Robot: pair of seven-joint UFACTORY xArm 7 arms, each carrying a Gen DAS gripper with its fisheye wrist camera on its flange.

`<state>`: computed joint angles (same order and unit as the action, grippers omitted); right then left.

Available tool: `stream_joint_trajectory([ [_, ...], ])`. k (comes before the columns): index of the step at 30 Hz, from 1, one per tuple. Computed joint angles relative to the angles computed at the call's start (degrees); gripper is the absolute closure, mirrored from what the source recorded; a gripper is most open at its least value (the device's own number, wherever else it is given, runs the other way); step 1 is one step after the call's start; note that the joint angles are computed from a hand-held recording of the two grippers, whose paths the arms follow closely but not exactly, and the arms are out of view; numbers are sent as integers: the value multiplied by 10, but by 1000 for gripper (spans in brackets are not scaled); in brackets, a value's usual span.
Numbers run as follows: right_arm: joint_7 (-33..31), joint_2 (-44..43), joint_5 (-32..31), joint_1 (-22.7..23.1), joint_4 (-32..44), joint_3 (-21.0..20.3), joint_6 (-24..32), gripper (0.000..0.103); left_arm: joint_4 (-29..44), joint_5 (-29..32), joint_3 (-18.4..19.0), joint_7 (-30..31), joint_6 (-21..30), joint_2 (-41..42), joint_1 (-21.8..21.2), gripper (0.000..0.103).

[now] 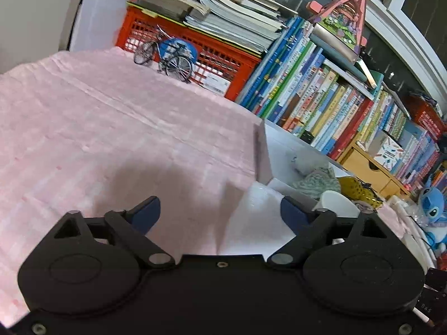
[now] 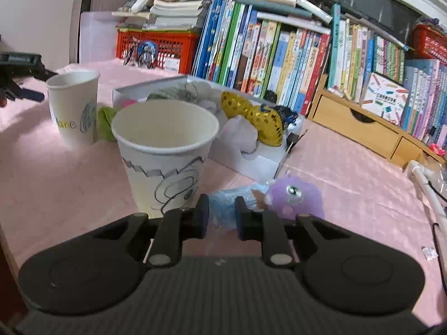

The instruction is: Organize soft objects

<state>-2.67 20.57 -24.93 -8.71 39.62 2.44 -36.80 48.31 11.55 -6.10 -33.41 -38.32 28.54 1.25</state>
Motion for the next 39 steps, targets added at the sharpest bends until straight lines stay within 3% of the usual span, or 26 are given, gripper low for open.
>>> stream_joint_trajectory([
  [1, -3, -3, 10, 4, -6, -2, -8, 81, 1, 12, -5, -7, -3, 3, 8, 25],
  [3, -2, -10, 19, 7, -17, -3, -23, 82, 3, 41, -17, -31, -18, 8, 28, 44],
  [5, -1, -18, 29, 10, -28, -6, -35, 82, 4, 72, -24, -58, -25, 9, 46, 54],
  [7, 7, -28, 29, 9, -41, -7, -46, 82, -3, 62, -14, -59, -25, 1, 38, 55],
  [9, 21, -38, 13, 4, -52, -7, -48, 82, -16, -1, 14, -17, -27, -11, -2, 55],
  [14, 48, -68, -52, -7, -85, -9, -36, 82, -35, -231, 88, 181, -11, -32, -133, 55],
  [16, 59, -80, -74, -10, -98, -10, -25, 82, -35, -280, 92, 225, -5, -33, -151, 49],
  [19, 71, -93, -87, -9, -117, -13, -16, 82, -45, -303, 79, 243, -35, -31, -147, 19],
  [20, 66, -98, -78, -5, -125, -15, -16, 81, -48, -305, 74, 247, -51, -29, -146, 14],
  [23, 55, -111, -50, 5, -147, -21, -12, 77, -62, -270, 59, 250, -85, -30, -129, 9],
  [24, 57, -115, -47, 6, -154, -22, -13, 63, -65, -260, 54, 250, -86, -33, -124, 7],
  [25, 60, -116, -46, 4, -159, -24, -18, 59, -66, -257, 51, 252, -86, -34, -124, 7],
  [27, 82, -119, -58, -3, -164, -25, -20, 37, -68, -248, 45, 254, -84, -37, -122, 5],
  [30, 96, -110, -34, -4, -175, -20, -55, 24, -64, -257, 45, 277, -97, -26, -137, 3],
  [32, 105, -92, 34, 19, -181, -20, -92, 16, -57, -290, 50, 315, -103, -15, -162, 3],
  [35, 103, -62, 138, 57, -177, -10, -131, 14, -46, -333, 57, 376, -112, 0, -194, 3],
  [39, 85, -34, 235, 102, -156, -7, -124, 13, -50, -341, 49, 405, -126, 4, -198, 3],
])
